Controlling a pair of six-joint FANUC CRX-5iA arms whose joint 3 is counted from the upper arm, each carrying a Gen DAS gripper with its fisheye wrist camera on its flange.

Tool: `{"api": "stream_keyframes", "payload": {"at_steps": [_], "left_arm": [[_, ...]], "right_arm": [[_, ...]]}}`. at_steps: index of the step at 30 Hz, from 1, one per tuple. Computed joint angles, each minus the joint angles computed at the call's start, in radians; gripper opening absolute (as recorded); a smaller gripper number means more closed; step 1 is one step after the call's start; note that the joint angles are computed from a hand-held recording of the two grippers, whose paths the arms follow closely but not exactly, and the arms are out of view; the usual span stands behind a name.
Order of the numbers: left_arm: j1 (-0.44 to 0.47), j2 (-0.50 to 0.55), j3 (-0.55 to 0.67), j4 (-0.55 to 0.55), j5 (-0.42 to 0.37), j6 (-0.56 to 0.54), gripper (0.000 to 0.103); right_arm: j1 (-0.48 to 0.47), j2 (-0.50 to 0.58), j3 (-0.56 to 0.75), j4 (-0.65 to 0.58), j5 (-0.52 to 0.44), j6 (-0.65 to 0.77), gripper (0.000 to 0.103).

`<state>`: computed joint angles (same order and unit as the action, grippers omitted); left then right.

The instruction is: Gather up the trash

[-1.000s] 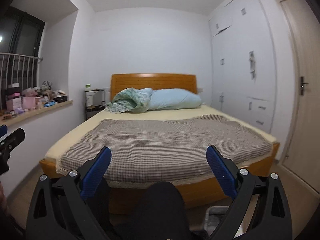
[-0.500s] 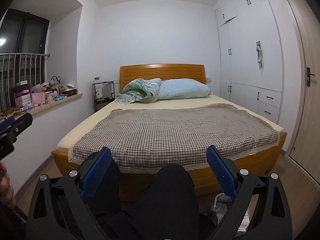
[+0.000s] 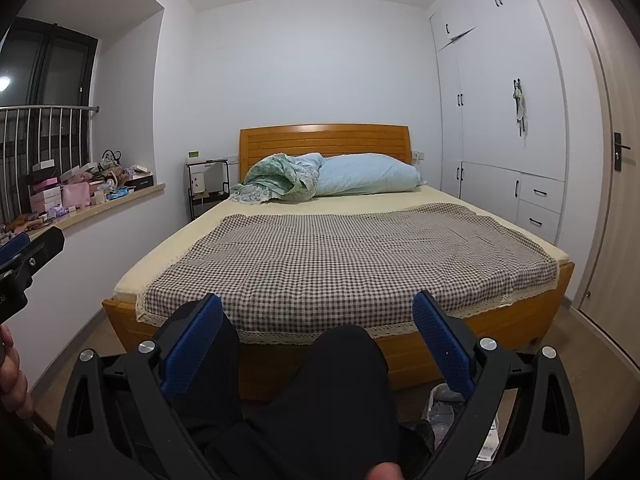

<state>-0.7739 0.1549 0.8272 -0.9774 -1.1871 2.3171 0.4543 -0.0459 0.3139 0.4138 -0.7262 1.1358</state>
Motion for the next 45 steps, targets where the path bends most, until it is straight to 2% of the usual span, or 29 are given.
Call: {"api": "stream_keyframes", "payload": {"at_steps": [4,45], "left_arm": [[-0.002,-0.001,-0.002,-0.002,0.001,-0.003,0.096],[0.025,0.007,-0.003,0.049,0.012,-0.029,0.096]], "right_arm": [[-0.003,-0.005,0.006,-0.042,0.006,0.043,0.092],[-0.017,-0.005,0.023,-0.088,-0.013,0.091,0.092]]}}
